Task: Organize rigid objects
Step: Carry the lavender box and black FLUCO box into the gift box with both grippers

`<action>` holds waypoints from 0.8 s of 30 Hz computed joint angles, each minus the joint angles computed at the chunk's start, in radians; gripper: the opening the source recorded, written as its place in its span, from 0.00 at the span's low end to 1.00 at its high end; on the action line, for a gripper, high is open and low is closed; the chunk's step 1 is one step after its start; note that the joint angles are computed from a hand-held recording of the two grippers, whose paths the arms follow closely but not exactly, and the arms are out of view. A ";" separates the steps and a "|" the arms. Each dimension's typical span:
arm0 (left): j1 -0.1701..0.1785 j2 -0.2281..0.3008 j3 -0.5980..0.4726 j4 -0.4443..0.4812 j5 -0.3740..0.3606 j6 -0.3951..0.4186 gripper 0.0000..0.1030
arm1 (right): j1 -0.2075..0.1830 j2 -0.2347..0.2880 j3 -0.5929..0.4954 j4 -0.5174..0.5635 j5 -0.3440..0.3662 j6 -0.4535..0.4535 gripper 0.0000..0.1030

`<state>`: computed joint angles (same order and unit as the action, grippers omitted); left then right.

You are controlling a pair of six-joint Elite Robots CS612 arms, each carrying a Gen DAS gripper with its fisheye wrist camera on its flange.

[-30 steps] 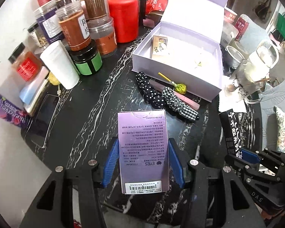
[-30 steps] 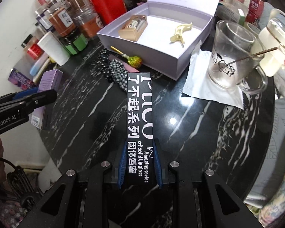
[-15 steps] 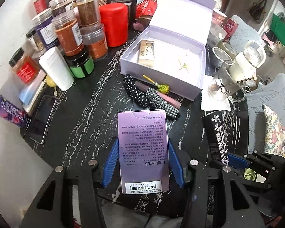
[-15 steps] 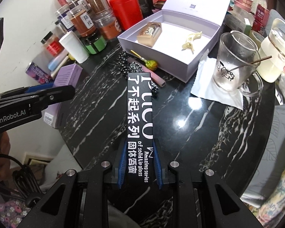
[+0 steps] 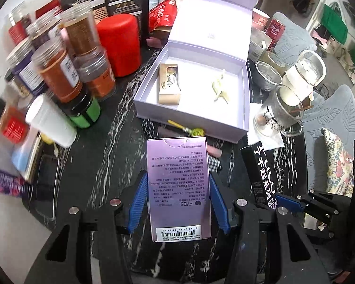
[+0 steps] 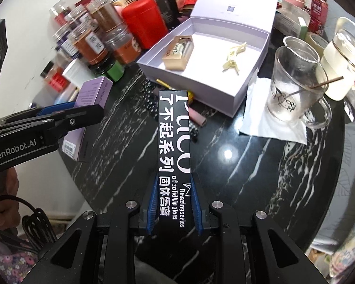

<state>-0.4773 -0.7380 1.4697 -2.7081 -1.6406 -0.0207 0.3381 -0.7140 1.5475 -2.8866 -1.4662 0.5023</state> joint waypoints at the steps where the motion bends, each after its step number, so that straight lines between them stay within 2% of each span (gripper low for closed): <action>1: 0.001 0.006 -0.012 0.007 -0.002 0.007 0.49 | -0.001 0.003 -0.009 0.006 -0.002 0.004 0.25; 10: 0.010 0.080 -0.164 0.086 -0.021 0.079 0.49 | -0.021 0.040 -0.094 0.063 -0.012 0.037 0.25; 24: 0.017 0.211 -0.414 0.244 -0.030 0.084 0.49 | -0.063 0.108 -0.228 0.164 -0.012 0.071 0.25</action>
<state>-0.4607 -0.5266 1.0557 -2.4636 -1.6706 0.0631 0.2756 -0.6061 1.3199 -2.7225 -1.4779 0.5728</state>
